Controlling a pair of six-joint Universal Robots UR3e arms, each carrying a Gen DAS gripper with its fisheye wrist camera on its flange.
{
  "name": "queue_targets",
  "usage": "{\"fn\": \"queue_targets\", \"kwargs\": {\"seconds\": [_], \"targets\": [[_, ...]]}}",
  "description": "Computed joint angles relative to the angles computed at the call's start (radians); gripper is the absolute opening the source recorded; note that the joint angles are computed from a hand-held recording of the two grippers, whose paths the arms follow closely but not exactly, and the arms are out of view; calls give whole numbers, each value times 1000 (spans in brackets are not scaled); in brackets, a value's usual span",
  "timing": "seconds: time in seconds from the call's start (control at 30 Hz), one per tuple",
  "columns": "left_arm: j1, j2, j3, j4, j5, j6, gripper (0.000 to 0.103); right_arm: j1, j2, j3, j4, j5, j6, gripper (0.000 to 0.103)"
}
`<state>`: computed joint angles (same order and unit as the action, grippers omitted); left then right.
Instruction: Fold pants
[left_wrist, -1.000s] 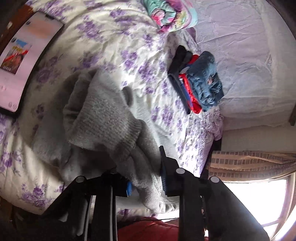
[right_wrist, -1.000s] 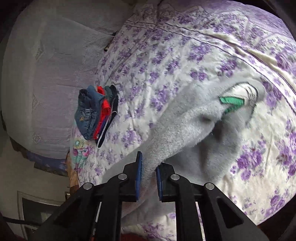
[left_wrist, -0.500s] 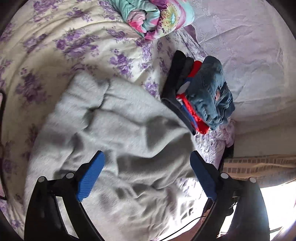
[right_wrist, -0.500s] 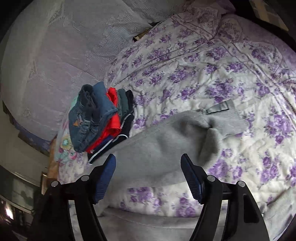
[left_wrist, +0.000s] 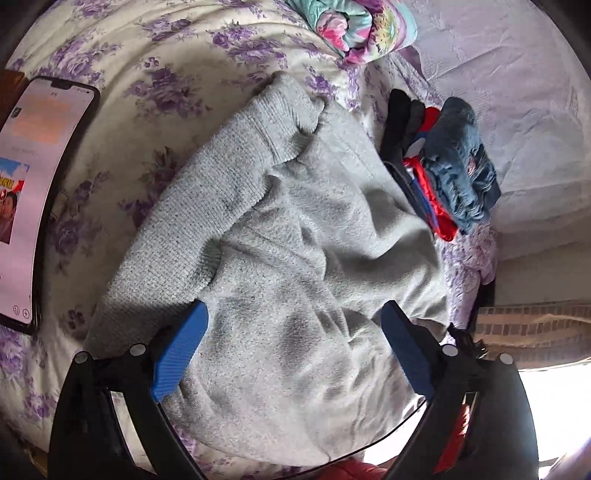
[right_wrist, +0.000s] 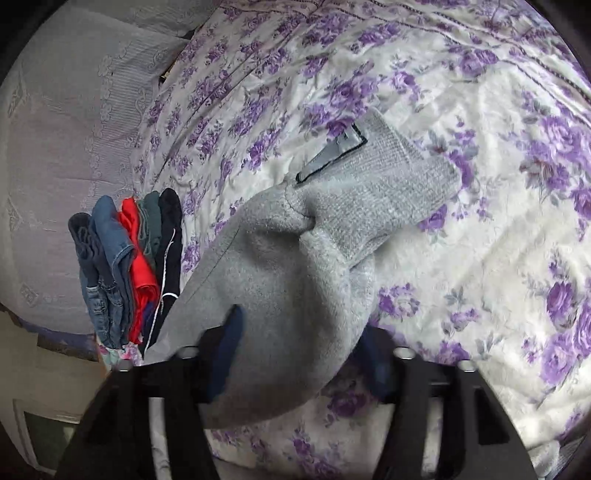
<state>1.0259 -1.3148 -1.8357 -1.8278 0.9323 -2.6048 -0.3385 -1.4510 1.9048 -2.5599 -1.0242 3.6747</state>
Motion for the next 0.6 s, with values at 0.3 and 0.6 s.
{"fn": "queue_targets", "kwargs": {"seconds": [0.3,0.6], "targets": [[27,6,-49,34,-15,-27,92,-144,-186,150,107,-94,-306,16],[-74,-45,115,-69,-134,52,92,101,-310,37,72,-182,-233,49]]}}
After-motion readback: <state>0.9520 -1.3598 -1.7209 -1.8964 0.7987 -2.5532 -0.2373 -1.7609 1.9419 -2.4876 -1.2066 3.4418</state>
